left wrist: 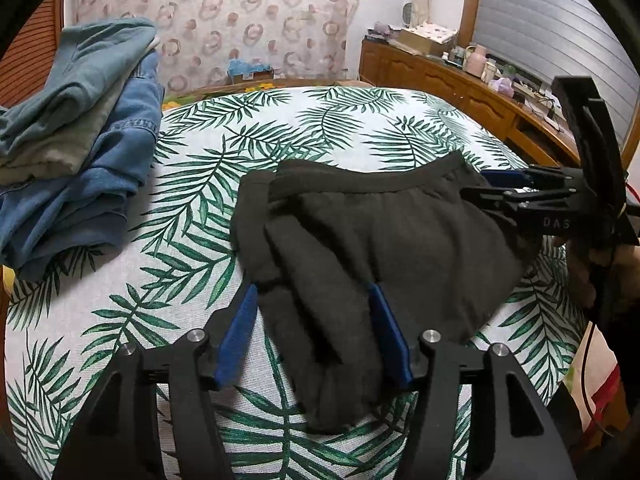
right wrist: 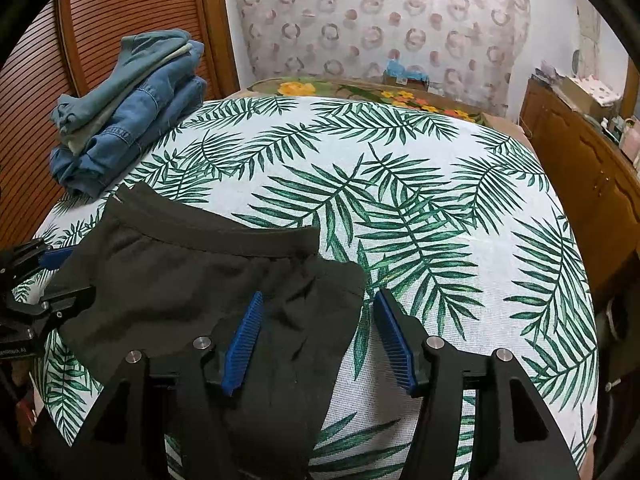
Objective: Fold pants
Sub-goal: 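Open both grippers and release the folded garment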
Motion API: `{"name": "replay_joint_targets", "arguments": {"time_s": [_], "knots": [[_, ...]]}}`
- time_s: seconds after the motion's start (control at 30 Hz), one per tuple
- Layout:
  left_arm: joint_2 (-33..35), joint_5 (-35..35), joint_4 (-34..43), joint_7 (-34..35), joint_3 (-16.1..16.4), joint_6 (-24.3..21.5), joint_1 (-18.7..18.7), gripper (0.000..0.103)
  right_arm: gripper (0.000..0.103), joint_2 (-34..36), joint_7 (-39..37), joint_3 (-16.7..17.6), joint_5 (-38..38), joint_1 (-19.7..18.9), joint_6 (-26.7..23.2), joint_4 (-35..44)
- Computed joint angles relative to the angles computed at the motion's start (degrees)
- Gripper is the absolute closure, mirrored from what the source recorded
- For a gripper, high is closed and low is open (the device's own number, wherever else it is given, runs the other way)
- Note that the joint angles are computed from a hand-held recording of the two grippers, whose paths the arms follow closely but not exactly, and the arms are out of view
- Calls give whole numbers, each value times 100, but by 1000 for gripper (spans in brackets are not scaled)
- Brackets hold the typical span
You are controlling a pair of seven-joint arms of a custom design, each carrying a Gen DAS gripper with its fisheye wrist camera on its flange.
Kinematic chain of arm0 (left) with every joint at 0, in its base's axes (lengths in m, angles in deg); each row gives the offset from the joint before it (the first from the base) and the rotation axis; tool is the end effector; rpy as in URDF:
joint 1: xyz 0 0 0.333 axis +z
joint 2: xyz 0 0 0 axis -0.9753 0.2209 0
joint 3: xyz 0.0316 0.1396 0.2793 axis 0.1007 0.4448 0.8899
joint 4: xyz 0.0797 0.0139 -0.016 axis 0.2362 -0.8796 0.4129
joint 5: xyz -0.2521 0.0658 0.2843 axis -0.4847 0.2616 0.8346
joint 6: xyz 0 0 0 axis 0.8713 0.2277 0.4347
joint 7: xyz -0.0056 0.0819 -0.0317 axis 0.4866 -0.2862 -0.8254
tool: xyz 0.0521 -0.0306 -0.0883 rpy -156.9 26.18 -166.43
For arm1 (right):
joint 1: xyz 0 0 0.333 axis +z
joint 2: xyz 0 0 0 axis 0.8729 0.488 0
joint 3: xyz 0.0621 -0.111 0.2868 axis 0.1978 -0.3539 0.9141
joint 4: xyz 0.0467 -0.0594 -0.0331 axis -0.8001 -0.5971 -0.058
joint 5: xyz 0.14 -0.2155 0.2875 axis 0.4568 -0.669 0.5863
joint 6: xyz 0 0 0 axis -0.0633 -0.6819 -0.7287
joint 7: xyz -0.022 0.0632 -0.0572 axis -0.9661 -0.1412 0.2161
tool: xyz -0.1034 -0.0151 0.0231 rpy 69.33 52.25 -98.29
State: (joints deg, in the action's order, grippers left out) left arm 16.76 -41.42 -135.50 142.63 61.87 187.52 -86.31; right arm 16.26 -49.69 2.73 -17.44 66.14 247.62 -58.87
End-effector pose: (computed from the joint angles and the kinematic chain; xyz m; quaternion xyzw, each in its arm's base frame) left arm 0.6620 -0.1975 0.2190 -0.5800 0.7330 -0.2998 0.1909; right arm 0.7236 0.1321 0.3082 -0.7846 0.4818 -0.1862 0.3429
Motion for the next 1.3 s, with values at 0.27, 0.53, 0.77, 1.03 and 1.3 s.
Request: {"name": "replay_joint_targets", "arguments": {"time_s": [0.27, 0.53, 0.77, 1.03, 1.3], "knots": [[-91, -64, -45, 205, -302, -281, 234, 27, 43, -8, -8, 15, 2, -10, 10, -18], [-308, -55, -122, -156, 425, 160, -299, 27, 43, -8, -6, 11, -1, -12, 0, -13], [58, -91, 473, 282, -507, -309, 476, 27, 42, -8, -9, 13, 2, -14, -1, -14], [495, -525, 1039, 1052, -1148, -905, 888, 35, 42, -15, -7, 4, -5, -7, 4, -24], [755, -1069, 1276, 1661, -1446, -1163, 1067, 35, 42, -15, -8, 6, -7, -10, 2, -23]]}}
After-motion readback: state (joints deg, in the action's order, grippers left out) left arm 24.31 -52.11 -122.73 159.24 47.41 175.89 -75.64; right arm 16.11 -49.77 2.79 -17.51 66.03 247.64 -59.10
